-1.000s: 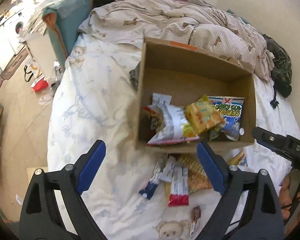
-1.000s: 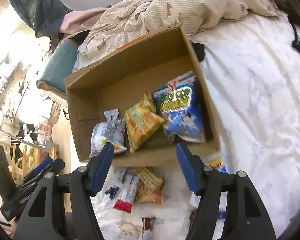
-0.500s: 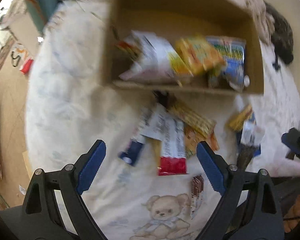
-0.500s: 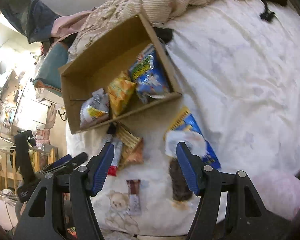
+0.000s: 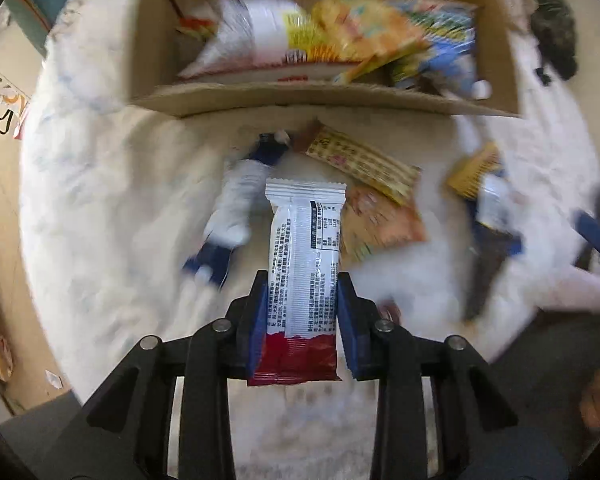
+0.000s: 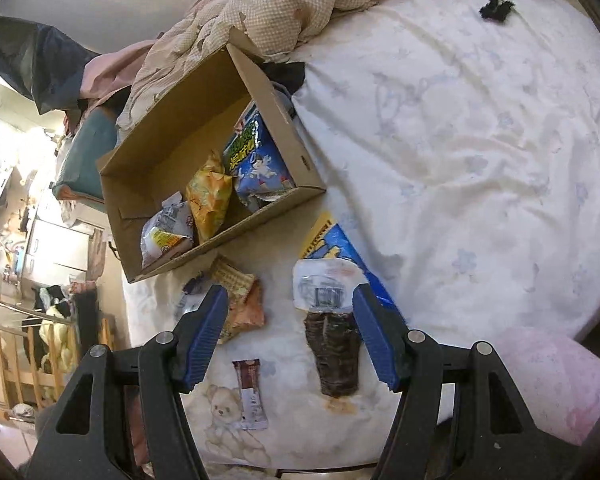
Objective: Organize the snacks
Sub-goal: 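Grasp the dark jerky pack with the right gripper while left holds the bar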
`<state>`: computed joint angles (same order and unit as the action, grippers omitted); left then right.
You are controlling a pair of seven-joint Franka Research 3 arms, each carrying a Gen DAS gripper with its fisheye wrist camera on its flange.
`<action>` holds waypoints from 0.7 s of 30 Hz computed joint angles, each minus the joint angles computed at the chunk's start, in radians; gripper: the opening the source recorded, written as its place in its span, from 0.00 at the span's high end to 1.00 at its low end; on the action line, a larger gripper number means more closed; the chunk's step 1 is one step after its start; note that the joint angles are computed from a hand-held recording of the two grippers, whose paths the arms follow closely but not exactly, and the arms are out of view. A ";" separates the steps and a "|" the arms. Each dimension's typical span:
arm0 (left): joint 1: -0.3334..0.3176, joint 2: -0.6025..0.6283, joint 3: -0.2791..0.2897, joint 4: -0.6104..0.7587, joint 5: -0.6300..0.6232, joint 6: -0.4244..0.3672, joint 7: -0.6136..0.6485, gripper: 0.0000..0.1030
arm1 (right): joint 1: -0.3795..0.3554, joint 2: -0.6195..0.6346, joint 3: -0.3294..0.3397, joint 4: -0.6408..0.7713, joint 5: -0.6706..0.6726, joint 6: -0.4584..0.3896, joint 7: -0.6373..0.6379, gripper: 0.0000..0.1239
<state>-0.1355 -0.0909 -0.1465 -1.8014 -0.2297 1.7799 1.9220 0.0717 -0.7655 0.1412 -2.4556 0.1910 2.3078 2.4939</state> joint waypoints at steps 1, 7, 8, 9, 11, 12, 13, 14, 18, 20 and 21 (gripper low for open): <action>0.007 -0.029 0.011 -0.009 -0.018 -0.010 0.016 0.73 | 0.004 0.008 -0.004 0.000 0.007 0.008 -0.002 0.46; 0.045 -0.151 0.073 -0.088 -0.054 0.038 0.040 0.73 | 0.008 0.055 -0.008 0.014 0.022 0.006 0.010 0.46; 0.050 -0.161 0.080 -0.097 -0.055 0.049 0.034 0.73 | 0.009 0.061 -0.009 0.017 0.022 0.000 0.012 0.46; 0.054 -0.161 0.088 -0.100 -0.059 0.057 0.031 0.73 | 0.011 0.068 -0.009 0.020 0.023 -0.007 0.016 0.46; 0.059 -0.147 0.089 -0.092 -0.055 0.071 0.016 0.73 | 0.017 0.085 -0.011 0.027 0.027 -0.026 0.022 0.46; 0.063 -0.145 0.089 -0.093 -0.049 0.080 0.007 0.73 | 0.019 0.093 -0.009 0.034 0.024 -0.041 0.025 0.46; 0.062 -0.141 0.085 -0.094 -0.045 0.091 -0.002 0.73 | 0.019 0.105 -0.005 0.045 0.014 -0.068 0.029 0.45; 0.063 -0.138 0.084 -0.094 -0.042 0.098 -0.008 0.73 | 0.019 0.119 0.002 0.059 0.000 -0.104 0.033 0.45; 0.056 -0.130 0.081 -0.093 -0.061 0.101 -0.023 0.73 | 0.028 0.151 0.029 0.078 -0.041 -0.209 0.084 0.31; 0.051 -0.122 0.080 -0.083 -0.081 0.088 -0.023 0.73 | 0.043 0.173 0.035 0.090 -0.059 -0.261 0.090 0.27; 0.049 -0.123 0.078 -0.083 -0.086 0.087 -0.023 0.73 | 0.051 0.182 0.036 0.093 -0.066 -0.276 0.091 0.26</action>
